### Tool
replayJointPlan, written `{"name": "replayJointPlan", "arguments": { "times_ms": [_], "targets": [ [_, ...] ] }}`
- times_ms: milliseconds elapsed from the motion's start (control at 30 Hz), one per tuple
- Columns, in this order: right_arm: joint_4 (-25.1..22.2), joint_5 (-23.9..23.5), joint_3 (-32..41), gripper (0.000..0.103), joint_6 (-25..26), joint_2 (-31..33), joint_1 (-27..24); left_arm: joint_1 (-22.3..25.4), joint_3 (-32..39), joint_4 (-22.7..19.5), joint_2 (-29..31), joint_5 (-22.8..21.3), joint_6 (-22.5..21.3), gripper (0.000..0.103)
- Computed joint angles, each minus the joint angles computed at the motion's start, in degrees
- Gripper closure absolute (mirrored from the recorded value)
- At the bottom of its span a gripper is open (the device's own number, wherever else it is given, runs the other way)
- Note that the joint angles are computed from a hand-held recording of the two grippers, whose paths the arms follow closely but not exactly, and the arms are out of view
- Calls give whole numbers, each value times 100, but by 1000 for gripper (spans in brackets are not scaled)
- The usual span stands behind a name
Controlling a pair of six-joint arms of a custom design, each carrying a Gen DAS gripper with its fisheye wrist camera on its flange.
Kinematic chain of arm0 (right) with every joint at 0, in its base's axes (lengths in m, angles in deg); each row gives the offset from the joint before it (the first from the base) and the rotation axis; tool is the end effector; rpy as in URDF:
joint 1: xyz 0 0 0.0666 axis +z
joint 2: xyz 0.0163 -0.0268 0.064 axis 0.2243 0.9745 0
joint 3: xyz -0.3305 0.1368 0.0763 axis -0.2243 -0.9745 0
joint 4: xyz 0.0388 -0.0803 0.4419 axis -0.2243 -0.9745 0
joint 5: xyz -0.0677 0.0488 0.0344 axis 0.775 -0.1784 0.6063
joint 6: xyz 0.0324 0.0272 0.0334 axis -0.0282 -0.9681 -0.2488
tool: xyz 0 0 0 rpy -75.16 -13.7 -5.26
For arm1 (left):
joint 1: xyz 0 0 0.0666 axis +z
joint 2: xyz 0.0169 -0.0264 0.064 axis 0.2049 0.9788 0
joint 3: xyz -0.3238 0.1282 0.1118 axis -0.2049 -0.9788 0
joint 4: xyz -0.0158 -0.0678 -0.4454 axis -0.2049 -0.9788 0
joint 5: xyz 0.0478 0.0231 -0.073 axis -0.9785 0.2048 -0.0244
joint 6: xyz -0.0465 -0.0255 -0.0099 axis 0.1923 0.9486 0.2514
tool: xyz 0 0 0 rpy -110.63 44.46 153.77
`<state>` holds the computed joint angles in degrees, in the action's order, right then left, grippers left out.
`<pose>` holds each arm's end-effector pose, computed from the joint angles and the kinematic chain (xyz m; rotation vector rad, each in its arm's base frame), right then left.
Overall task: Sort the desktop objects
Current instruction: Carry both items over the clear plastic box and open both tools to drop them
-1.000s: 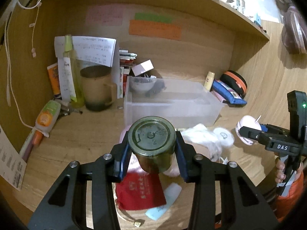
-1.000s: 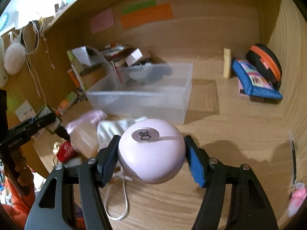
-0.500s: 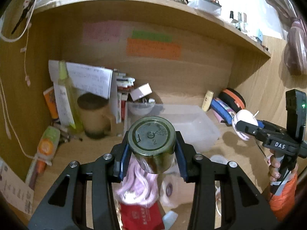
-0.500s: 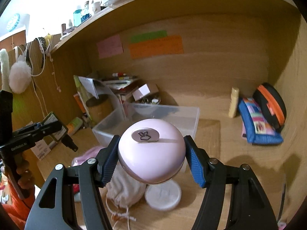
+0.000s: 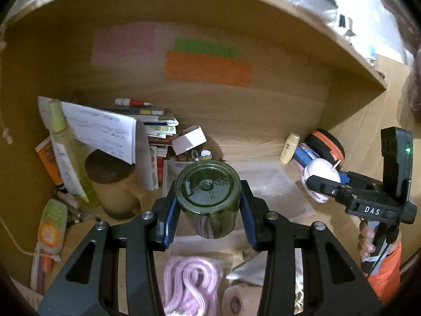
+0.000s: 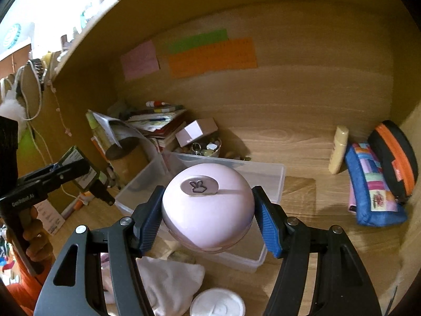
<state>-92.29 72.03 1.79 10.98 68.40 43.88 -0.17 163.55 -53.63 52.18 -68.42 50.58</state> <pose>0.4155 0.2481 0.5533 -0.3215 2.1317 0.4522 0.3990 -0.0897 0.5748 0.1905 2.1121 -0.3129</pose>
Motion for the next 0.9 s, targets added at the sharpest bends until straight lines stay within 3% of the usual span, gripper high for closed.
{"name": "replayJointPlan", "arguments": {
  "times_ms": [500,900],
  "targets": [
    [-1211,-238,934,41,378,1253,-163,0,692,-700,1178,35,-311,61],
    [-1631,-8,1403,41,820,1765,-92,-69,966,-1019,1628,81,-516,61]
  ]
}}
